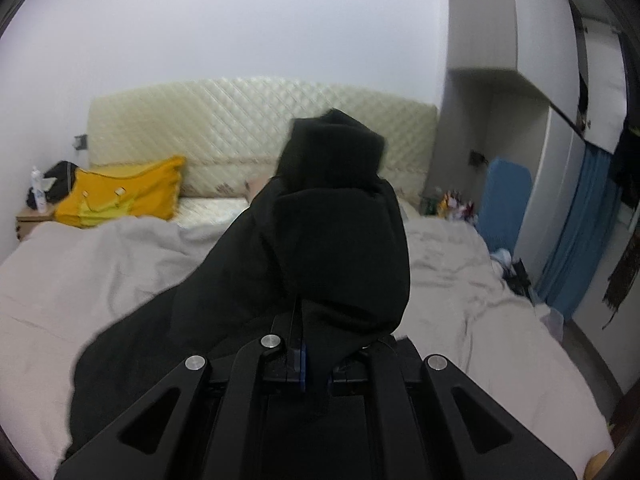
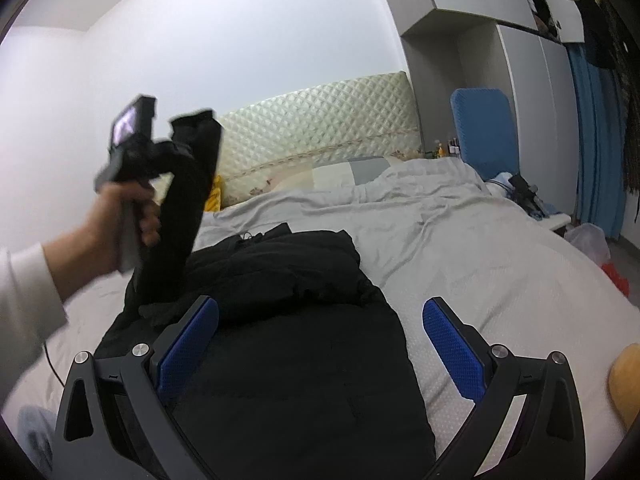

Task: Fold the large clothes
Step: 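Lift the sleeve with the left tool and fold it over the jacket body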

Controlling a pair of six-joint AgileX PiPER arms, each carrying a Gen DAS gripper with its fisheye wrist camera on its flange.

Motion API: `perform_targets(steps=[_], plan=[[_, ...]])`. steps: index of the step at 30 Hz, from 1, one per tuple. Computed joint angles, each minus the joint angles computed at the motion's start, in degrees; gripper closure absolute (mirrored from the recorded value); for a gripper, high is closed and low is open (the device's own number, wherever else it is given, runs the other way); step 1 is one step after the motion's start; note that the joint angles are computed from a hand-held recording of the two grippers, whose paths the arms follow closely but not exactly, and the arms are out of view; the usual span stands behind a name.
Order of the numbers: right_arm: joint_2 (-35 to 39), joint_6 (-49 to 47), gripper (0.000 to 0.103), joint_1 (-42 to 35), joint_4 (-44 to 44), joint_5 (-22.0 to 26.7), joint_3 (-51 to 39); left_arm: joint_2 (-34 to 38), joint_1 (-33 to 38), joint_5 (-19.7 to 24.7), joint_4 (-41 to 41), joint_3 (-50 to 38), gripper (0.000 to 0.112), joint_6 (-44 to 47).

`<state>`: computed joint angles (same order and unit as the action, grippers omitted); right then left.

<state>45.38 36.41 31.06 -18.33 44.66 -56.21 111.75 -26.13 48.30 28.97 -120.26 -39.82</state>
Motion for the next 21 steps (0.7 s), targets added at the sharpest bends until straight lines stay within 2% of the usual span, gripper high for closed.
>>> perform_targets(steps=[3, 7, 12, 17, 21], plan=[[0.7, -6.7, 0.000, -5.8, 7.4, -2.1, 0.6, 4.8, -0.6, -1.8, -0.8, -1.3, 0.107, -0.9], [2.2, -10.9, 0.000, -8.9, 11.9, -3.4, 1.1, 11.3, -0.8, -1.8, -3.1, -5.0, 0.107, 0.6], [3.6, -15.6, 0.000, -12.3, 16.9, -4.6, 1.8, 14.8, -0.5, -4.2, -5.7, -2.5, 0.107, 2.1], [5.0, -18.2, 0.000, -14.9, 19.6, -5.5, 2.5, 15.6, -1.3, -8.6, -0.3, 2.2, 0.106, -0.9], [5.2, -17.6, 0.000, -15.3, 18.9, -5.4, 2.6, 18.5, -1.5, -5.5, -1.9, -2.5, 0.104, 4.2]])
